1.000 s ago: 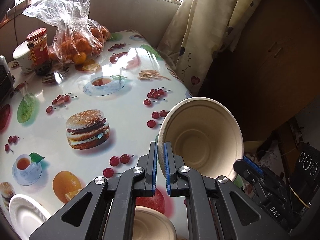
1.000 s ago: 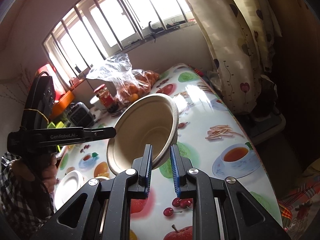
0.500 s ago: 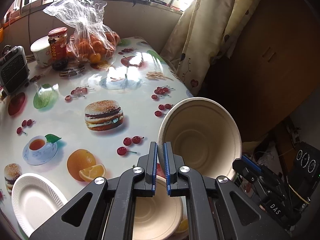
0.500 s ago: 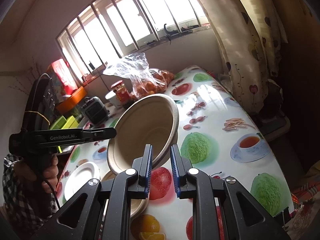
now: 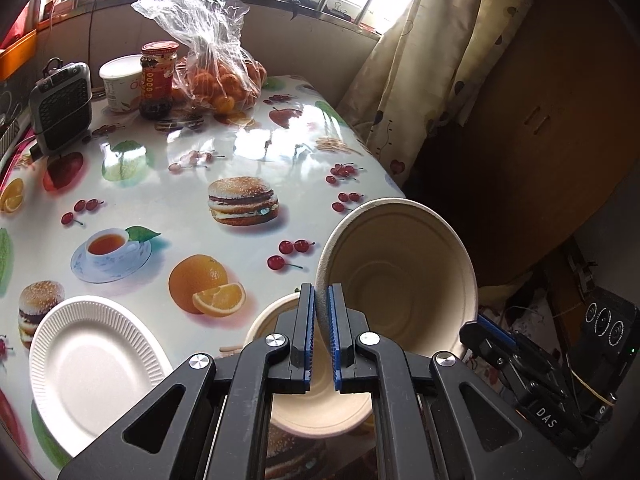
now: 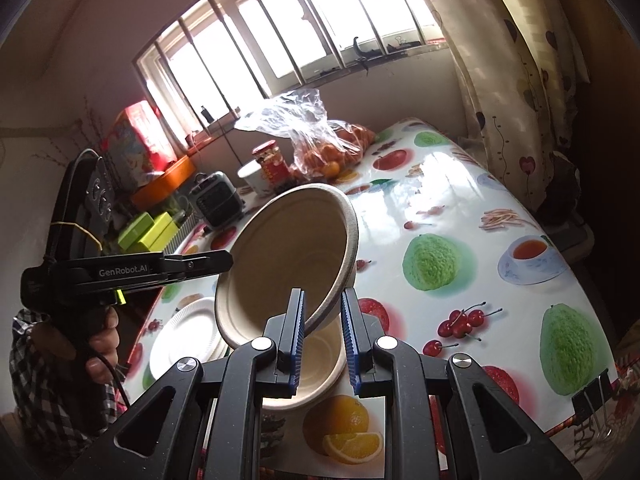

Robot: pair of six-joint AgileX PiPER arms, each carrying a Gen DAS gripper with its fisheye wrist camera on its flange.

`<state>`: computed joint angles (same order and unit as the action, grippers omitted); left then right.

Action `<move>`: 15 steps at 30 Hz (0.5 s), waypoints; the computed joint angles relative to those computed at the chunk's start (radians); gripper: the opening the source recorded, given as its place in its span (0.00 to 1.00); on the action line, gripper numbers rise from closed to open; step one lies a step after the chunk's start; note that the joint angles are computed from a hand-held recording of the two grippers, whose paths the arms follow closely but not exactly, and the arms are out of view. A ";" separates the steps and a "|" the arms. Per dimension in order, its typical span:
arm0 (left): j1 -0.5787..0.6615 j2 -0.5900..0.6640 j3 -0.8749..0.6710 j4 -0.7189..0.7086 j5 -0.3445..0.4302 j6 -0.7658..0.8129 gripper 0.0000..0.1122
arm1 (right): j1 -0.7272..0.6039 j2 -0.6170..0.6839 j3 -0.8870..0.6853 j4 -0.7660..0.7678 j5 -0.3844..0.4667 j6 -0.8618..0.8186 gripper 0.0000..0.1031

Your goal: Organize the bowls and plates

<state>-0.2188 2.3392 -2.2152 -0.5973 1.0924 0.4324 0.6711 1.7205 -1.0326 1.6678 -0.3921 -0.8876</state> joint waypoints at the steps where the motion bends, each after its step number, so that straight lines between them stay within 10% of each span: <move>1: 0.004 -0.009 0.021 -0.001 -0.008 0.009 0.06 | 0.006 0.004 -0.003 -0.001 0.000 0.004 0.17; 15: 0.059 -0.102 0.252 -0.053 -0.087 0.107 0.06 | 0.056 0.064 -0.044 0.046 -0.002 -0.013 0.17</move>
